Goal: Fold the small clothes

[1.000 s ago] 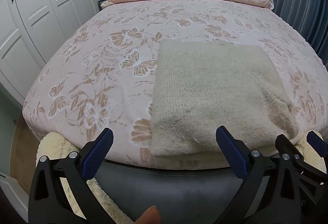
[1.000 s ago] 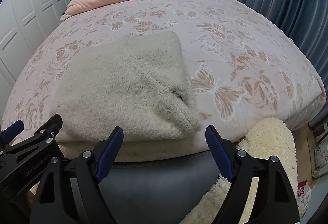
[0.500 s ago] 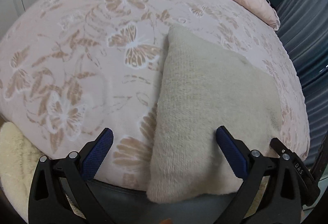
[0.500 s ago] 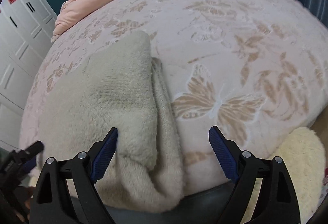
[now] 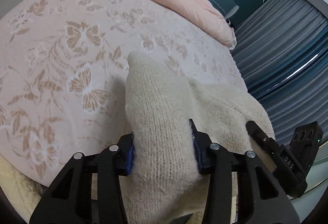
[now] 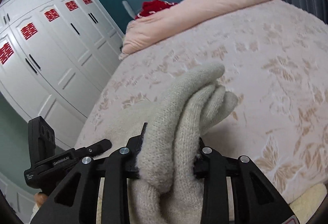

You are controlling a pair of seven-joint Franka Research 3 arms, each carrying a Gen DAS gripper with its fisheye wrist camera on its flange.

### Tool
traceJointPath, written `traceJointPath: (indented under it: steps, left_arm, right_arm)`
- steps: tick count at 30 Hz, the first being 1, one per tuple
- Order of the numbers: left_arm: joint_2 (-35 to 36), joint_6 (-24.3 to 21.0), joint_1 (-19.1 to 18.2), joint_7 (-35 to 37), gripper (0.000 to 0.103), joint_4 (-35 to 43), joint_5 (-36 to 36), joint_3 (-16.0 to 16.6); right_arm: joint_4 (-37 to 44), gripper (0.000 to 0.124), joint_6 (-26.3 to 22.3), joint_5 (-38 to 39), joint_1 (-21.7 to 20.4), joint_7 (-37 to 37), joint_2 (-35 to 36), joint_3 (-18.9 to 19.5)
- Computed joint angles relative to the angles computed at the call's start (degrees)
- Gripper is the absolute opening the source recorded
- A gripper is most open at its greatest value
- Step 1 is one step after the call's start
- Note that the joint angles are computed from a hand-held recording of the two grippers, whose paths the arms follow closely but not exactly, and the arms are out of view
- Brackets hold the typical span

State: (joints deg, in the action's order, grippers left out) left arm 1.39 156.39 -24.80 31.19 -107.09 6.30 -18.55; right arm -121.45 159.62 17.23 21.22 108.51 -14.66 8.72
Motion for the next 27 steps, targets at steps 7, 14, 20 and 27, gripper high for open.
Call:
traceJointPath:
  steps: [7,14,20,27]
  left_arm:
    - [5.68,-26.31,-1.83,-8.8,0.091,7.69,22.59,0.49]
    - [3.36,-33.48,-5.39,-12.59,0.098,6.01,33.3,-0.62]
    - [5.25,-35.2,-7.46,-14.76,0.098,7.02,35.2,-1.14]
    - [5.53,-37.49,-9.73,-16.72,0.098,7.41,37.15,-1.54]
  right_arm:
    - [-0.33,0.042,-9.37,-26.87,-6.73,27.17,6.98,5.43]
    - [-6.92,0.071,-13.2,-40.34,-7.57,41.57,-2.7,10.88]
    - [-5.59,0.072,-17.74,-45.51,-3.85,41.44,-1.46,10.86]
    - [-5.35,0.073,-18.28,-45.51,-1.12,40.86,-1.17,9.67]
